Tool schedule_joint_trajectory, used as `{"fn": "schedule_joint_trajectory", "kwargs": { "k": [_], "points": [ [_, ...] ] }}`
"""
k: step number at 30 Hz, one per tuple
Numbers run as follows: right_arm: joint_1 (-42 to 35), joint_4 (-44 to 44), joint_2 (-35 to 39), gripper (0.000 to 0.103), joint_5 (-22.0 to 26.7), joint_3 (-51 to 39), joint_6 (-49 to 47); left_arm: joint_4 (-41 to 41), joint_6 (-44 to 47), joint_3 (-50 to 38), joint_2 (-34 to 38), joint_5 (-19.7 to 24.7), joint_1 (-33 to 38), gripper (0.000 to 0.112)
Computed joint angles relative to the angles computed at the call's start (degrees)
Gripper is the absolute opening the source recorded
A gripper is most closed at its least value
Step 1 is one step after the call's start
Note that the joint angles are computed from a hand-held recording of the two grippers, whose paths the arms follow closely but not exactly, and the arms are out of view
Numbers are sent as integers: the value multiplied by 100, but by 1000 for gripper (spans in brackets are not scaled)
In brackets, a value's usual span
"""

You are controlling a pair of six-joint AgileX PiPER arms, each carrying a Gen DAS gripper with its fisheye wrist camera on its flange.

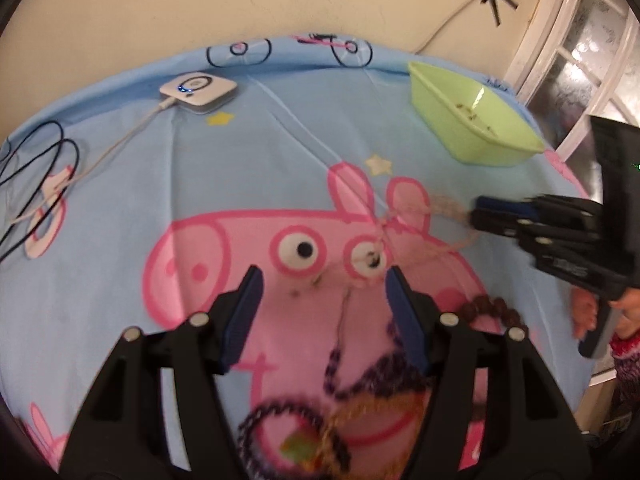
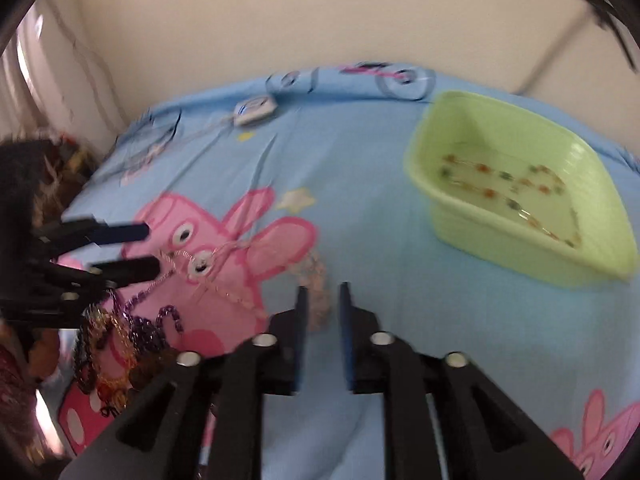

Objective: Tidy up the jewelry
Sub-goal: 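Lift the clear crystal bead strand off the sheet with the right tool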

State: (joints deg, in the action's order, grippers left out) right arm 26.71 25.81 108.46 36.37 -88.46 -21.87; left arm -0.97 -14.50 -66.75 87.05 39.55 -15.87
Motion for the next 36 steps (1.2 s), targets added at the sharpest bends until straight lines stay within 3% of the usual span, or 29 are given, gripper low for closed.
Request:
{"fn": "schedule_joint_trajectory", "kwargs": {
  "k": [2,3,6,10,11,12,13,15,17,19,22,27,29,32,36],
  "points": [
    [-115,599,-162,40,-146,314,-443,-191,89,-96,161,10,15,61],
    [-138,775,-179,43,-189,374,-627,-213,78,-90,190,-10,9,61],
    [50,580,-110,43,-271,327,-845,178,-311,-32,183,-123,-190,61],
    [568,-1066,155,44,-338,6,104,738,-735,-135,298,-90,-536,59],
    [614,-1265,151,37,-384,20,148,912,-819,-219,369,-30,-603,54],
    [607,-1235,116,15,-436,78,95,1108,-901,-361,472,83,-732,38],
    [525,-976,71,5,-449,147,-130,1076,-835,-446,524,133,-765,23],
    [374,-656,12,0,-356,219,-350,597,-394,-697,671,266,-743,7],
    [277,-644,-193,0,-527,552,-356,105,2,-1006,899,355,-781,7],
    [210,-737,-395,0,-698,870,-240,211,-103,-1271,1102,430,-1014,7],
    [-140,-294,-818,0,-783,1491,-584,-289,245,-1694,1396,576,-1245,7],
    [-771,736,-1906,0,-1067,3020,-1599,-282,280,-2140,1714,652,-2129,7],
    [-1175,1289,-2430,0,-956,3643,-2191,-297,209,-2098,1684,558,-2377,7],
    [-1640,2104,-3063,0,-734,4434,-3046,-1152,707,-1852,1565,515,-2481,7],
    [-2150,2861,-3922,0,-287,5344,-3968,-949,440,-1275,1155,271,-2833,7]
  ]
}}
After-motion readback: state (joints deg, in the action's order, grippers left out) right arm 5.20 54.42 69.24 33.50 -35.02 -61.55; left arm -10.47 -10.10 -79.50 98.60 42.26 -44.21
